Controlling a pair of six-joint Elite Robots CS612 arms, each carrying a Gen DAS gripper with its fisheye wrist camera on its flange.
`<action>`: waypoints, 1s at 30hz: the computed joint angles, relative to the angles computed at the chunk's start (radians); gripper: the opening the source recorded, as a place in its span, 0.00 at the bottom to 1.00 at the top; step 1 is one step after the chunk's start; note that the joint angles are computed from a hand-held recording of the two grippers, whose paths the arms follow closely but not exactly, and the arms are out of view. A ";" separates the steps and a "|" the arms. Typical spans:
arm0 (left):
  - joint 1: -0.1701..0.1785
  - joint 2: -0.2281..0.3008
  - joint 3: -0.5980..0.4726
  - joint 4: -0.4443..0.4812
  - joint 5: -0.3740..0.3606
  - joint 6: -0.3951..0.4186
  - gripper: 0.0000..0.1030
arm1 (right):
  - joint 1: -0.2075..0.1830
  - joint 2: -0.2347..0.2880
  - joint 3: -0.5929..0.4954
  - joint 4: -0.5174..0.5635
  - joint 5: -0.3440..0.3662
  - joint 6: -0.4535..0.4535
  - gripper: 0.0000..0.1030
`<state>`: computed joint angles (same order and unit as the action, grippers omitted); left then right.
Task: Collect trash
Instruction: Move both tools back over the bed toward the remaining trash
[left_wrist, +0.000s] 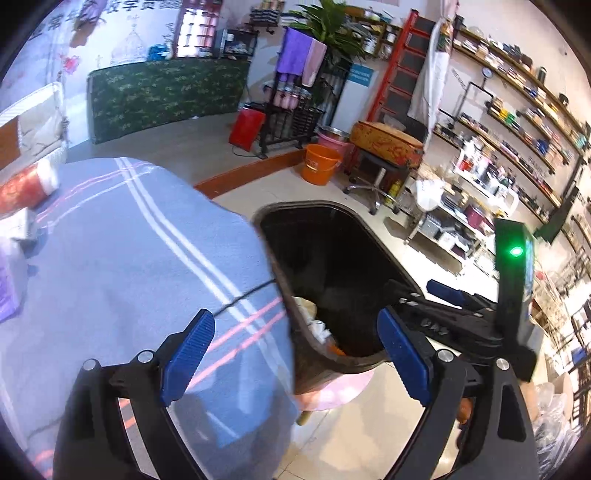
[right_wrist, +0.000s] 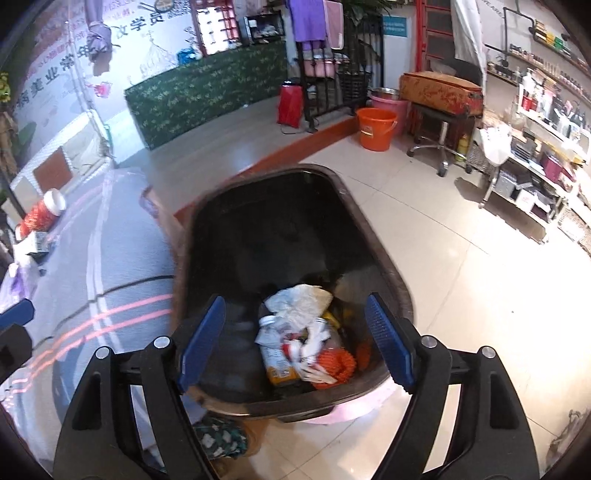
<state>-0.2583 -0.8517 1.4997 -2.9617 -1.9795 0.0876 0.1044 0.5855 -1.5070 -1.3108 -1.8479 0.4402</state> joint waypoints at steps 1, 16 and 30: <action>0.007 -0.001 0.002 -0.005 0.010 -0.012 0.86 | 0.002 -0.002 0.004 -0.010 0.011 -0.002 0.77; 0.144 0.000 0.010 -0.032 0.257 -0.184 0.86 | 0.084 -0.105 0.234 -0.205 0.249 -0.188 0.82; 0.257 0.145 -0.273 0.185 0.372 -0.234 0.77 | 0.152 -0.205 0.451 -0.294 0.333 -0.329 0.82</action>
